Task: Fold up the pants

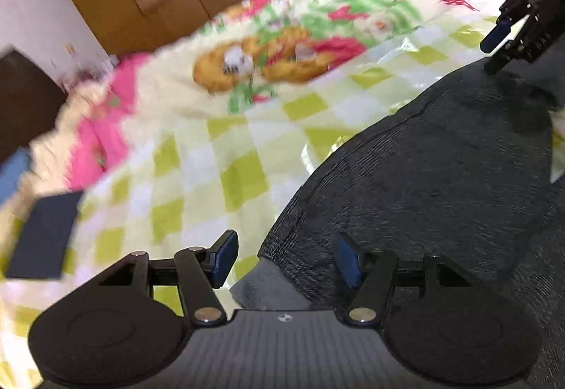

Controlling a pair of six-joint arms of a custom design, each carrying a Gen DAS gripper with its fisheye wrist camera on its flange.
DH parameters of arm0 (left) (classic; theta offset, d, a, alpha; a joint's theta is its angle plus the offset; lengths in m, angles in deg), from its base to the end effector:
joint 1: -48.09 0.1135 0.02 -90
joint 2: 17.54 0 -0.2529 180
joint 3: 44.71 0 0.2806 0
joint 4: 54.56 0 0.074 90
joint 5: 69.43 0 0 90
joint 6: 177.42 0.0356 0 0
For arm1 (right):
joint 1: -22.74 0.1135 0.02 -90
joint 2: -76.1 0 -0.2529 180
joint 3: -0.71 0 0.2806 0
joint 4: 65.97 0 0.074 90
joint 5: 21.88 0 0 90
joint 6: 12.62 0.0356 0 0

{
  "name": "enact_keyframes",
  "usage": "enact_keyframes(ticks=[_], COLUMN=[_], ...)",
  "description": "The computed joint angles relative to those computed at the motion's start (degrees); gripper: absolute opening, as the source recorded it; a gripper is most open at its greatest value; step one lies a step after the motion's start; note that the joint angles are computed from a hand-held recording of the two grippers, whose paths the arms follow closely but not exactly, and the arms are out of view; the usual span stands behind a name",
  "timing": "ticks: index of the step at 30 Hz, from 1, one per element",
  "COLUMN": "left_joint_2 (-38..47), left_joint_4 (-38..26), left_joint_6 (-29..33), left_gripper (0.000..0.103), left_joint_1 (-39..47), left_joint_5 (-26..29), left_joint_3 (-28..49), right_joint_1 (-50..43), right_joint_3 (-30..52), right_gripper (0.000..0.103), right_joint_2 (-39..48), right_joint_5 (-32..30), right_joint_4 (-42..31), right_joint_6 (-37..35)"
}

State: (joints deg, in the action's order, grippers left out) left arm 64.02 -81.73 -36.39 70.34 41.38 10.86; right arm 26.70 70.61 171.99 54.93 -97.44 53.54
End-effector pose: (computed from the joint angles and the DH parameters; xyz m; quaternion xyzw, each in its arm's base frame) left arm 0.2819 0.1017 0.1548 0.2872 0.8897 0.0480 0.3516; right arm 0.3552 0.0327 0.1505 -0.2603 0.9179 0.0606 0.2932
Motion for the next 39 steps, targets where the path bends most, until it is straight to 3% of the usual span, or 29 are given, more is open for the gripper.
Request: enact_keyframes(ticks=[7,10,14,17,18,19,23,24,25,31,36,39], left_joint_2=[15.8,17.3,18.2,19.6,19.6,19.1,16.0,15.1,14.0,3.1,-13.6,-23.2], left_joint_4=[-7.4,-7.1,-8.6,-9.1,-9.3,-8.5,-5.1,-4.8,-4.3,-6.2,-17.1,-30.8], left_joint_6=[2.5,3.8,4.0,2.7,2.7,2.7,3.4,3.4,3.3,6.6,16.2,29.7], left_gripper=[0.075,0.078,0.078,0.074,0.065,0.06,0.046,0.041,0.026,0.024,0.024,0.024], left_joint_1=[-1.3,-1.4,-0.8,-0.5,-0.5,-0.8,-1.1,-0.9,-0.8,2.3,11.4,22.4], left_joint_5=[-1.4,-1.5,-0.7,-0.7,-0.4,-0.5,-1.6,-1.5,-1.6,1.1,9.4,16.8], left_joint_3=[12.6,13.3,14.4,15.9,16.0,15.3,12.0,11.3,10.4,3.9,-3.5,-5.7], right_joint_1=[2.1,2.1,2.3,2.6,3.1,3.9,5.8,5.5,5.6,6.6,13.4,25.1], right_joint_3=[13.6,17.5,18.2,16.6,16.0,15.1,10.0,8.7,6.8,-5.5,-15.1,-18.5], right_gripper=[0.052,0.064,0.065,0.055,0.048,0.037,0.011,0.005,0.005,0.005,0.005,0.003], right_joint_2=[13.9,18.3,19.0,17.8,17.3,16.5,11.4,9.5,6.8,-17.1,-46.9,-64.5], right_joint_5=[4.0,3.3,3.3,3.7,4.3,4.9,7.9,7.1,7.1,4.9,8.9,17.6], right_joint_4=[-5.9,-7.9,-8.6,-8.1,-7.7,-7.1,-3.6,-3.3,-2.5,-6.1,-22.7,-36.4], right_joint_6=[-3.5,-4.3,-5.0,-4.5,-4.0,-3.9,-1.3,-0.1,0.6,1.3,4.2,13.1])
